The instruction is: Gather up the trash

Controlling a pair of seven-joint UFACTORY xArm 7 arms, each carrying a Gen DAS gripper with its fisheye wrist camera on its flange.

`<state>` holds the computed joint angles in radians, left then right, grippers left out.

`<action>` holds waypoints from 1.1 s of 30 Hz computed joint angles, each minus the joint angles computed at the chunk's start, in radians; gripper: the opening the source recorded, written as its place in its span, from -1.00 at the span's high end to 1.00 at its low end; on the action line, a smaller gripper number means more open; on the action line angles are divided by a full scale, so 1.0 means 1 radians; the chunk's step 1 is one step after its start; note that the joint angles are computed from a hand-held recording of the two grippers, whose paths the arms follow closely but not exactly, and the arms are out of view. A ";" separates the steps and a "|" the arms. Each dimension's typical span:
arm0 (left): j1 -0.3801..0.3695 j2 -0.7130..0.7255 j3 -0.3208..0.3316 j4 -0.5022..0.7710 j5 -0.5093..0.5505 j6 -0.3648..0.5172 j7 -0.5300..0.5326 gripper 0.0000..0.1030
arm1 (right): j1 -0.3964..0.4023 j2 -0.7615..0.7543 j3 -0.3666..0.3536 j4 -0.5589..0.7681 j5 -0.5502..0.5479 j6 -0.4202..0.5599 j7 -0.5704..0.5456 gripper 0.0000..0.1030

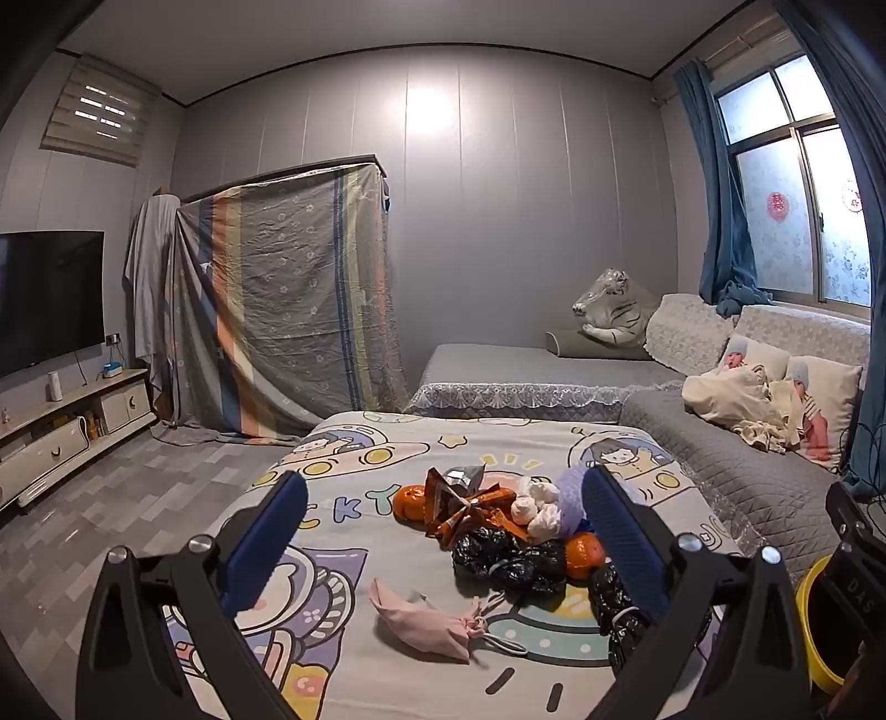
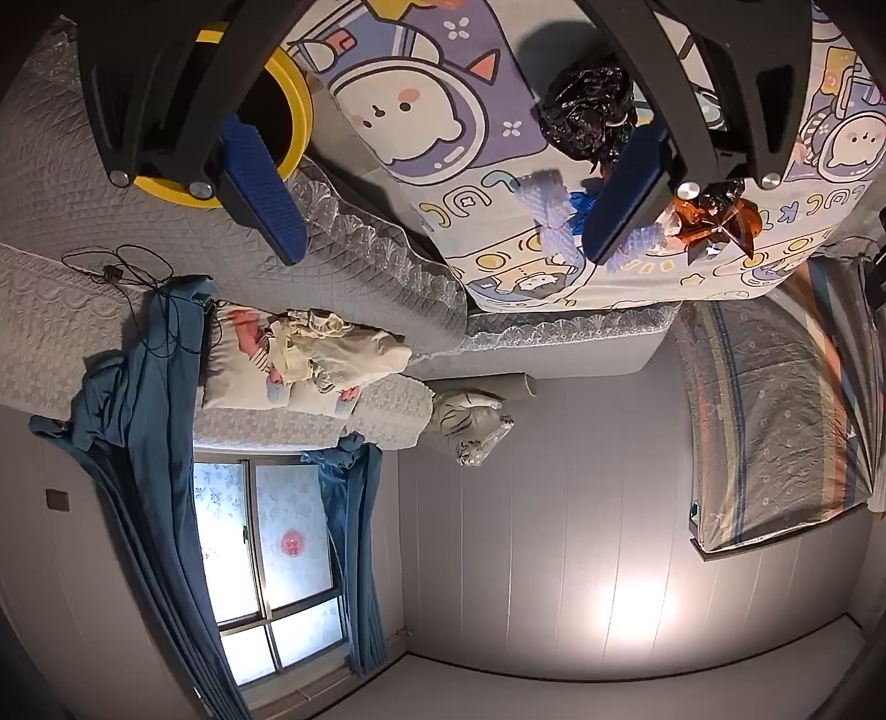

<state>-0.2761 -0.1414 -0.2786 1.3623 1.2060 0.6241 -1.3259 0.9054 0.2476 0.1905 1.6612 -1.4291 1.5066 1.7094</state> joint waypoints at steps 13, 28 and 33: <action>0.000 0.001 0.006 -0.004 -0.044 -0.008 0.020 -0.87 | -0.005 -0.001 0.001 -0.001 0.007 -0.008 0.003 -0.85; 0.005 0.002 0.001 -0.004 -0.055 -0.003 0.025 -0.87 | 0.001 0.016 -0.006 0.006 0.006 -0.014 0.008 -0.85; 0.003 0.000 0.002 -0.005 -0.056 -0.002 0.025 -0.87 | 0.003 0.015 -0.010 0.010 0.011 -0.017 0.001 -0.85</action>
